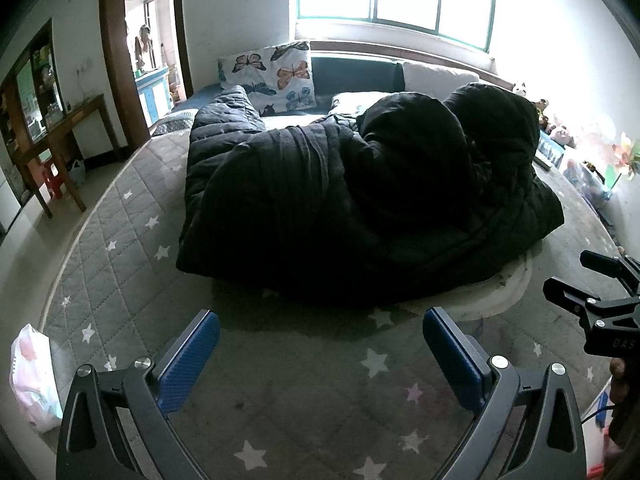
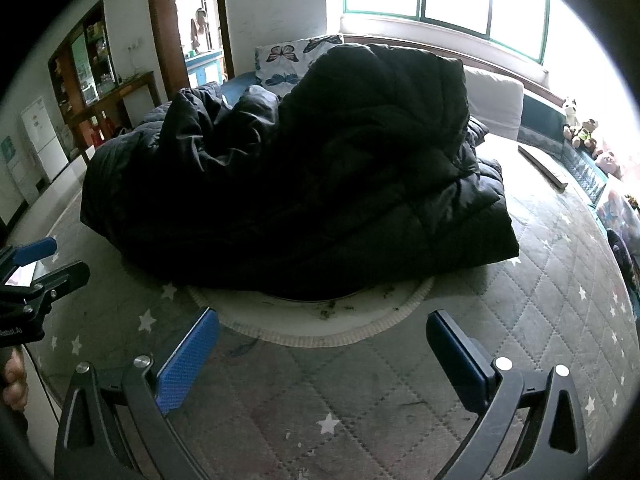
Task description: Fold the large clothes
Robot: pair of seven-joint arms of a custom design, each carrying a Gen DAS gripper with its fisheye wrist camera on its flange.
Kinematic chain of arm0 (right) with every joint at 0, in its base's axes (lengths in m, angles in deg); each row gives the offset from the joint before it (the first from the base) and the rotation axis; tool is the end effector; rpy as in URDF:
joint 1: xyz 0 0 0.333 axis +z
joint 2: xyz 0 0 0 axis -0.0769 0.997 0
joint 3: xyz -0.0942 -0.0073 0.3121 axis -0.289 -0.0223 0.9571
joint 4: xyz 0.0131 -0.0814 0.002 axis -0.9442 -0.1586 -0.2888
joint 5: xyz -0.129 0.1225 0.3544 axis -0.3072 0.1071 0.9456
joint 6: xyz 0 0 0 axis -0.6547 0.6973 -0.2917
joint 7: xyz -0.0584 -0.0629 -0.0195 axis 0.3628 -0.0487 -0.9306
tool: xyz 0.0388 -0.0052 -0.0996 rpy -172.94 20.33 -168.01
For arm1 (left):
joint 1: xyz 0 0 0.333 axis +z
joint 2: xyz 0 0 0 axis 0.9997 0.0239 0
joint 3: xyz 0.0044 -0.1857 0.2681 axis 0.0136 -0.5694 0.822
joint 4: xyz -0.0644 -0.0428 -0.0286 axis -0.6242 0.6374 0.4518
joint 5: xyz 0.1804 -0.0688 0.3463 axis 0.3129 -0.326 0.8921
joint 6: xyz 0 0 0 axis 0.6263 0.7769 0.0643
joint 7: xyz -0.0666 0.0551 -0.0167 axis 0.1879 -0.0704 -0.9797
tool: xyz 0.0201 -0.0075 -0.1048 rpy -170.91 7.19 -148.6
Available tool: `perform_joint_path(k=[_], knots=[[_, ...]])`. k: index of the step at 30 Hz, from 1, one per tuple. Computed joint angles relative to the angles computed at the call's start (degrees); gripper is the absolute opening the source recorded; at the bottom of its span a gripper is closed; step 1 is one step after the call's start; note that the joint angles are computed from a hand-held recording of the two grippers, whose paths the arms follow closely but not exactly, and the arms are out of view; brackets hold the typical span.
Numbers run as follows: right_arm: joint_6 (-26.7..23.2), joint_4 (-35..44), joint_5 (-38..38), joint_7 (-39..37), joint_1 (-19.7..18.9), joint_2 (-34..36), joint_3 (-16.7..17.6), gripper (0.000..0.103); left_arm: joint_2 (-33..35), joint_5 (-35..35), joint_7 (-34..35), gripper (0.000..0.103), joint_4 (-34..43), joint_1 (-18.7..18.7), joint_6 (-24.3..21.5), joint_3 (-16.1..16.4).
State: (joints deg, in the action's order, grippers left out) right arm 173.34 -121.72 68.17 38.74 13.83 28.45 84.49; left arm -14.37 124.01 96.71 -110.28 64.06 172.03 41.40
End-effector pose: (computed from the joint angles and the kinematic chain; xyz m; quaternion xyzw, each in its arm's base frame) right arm 0.6198 0.1803 0.4555 -0.7680 0.5238 -0.2065 0.3053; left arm 0.5956 -0.3897 0.5188 -0.6989 0.6220 -0.2416 0.2573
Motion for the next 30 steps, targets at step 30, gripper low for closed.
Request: perform_joint_path(k=[30], knots=[[-1.0, 1.0, 1.1, -1.5, -0.3, 0.7, 0.4, 0.103, 0.5, -0.8, 0.8, 0.103, 0.5, 0.2, -0.5, 0.1]])
